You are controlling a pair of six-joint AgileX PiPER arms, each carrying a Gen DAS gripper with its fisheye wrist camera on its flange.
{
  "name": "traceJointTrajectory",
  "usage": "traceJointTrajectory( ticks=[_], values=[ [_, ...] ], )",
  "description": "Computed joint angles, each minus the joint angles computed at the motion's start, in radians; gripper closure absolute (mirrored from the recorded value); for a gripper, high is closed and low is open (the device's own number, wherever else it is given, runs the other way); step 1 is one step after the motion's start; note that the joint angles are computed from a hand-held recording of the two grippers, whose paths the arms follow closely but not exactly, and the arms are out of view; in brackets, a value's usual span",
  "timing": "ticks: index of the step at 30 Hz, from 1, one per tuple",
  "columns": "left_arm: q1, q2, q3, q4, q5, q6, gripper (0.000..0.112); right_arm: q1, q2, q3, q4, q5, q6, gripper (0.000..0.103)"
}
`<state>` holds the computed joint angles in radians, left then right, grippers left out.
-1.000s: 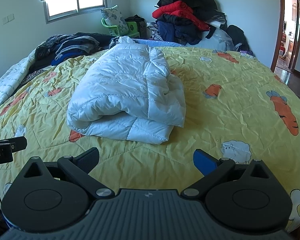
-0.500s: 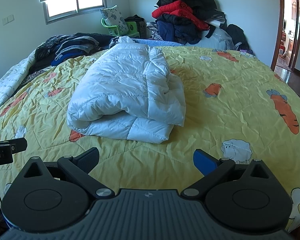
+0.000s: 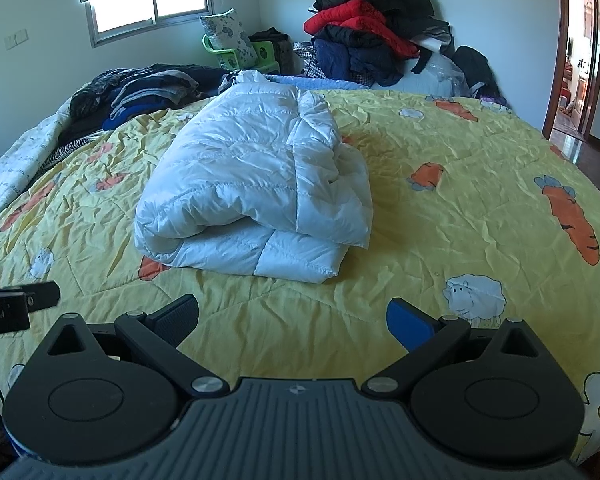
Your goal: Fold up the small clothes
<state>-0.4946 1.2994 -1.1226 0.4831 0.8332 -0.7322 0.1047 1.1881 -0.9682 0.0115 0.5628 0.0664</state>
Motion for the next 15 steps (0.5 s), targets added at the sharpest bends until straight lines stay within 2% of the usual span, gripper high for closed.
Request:
traceJointTrajectory(
  ticks=[3, 6, 7, 9, 12, 15],
  values=[
    [-0.01, -0.016, 0.019, 0.017, -0.02, -0.016, 0.009, -0.002, 0.0, 0.001, 0.006, -0.001, -0.006, 0.001],
    [-0.054, -0.081, 0.094, 0.167, -0.067, -0.177, 0.009, -0.006, 0.004, 0.005, 0.018, -0.003, -0.019, 0.001],
    [-0.06, -0.094, 0.103, 0.175, -0.08, -0.18, 0.009, -0.008, 0.007, 0.006, 0.022, -0.005, -0.023, 0.001],
    [-0.047, -0.1, 0.099, 0.142, -0.097, -0.159, 0.009, -0.013, 0.014, 0.01, 0.026, -0.008, -0.025, 0.001],
    [-0.041, -0.076, 0.084, 0.155, -0.075, -0.182, 0.009, -0.025, 0.028, 0.009, 0.041, -0.008, -0.027, 0.001],
    [0.003, -0.056, 0.073, 0.06, -0.085, -0.087, 0.009, -0.04, 0.037, 0.01, 0.069, -0.009, -0.052, 0.001]
  ],
)
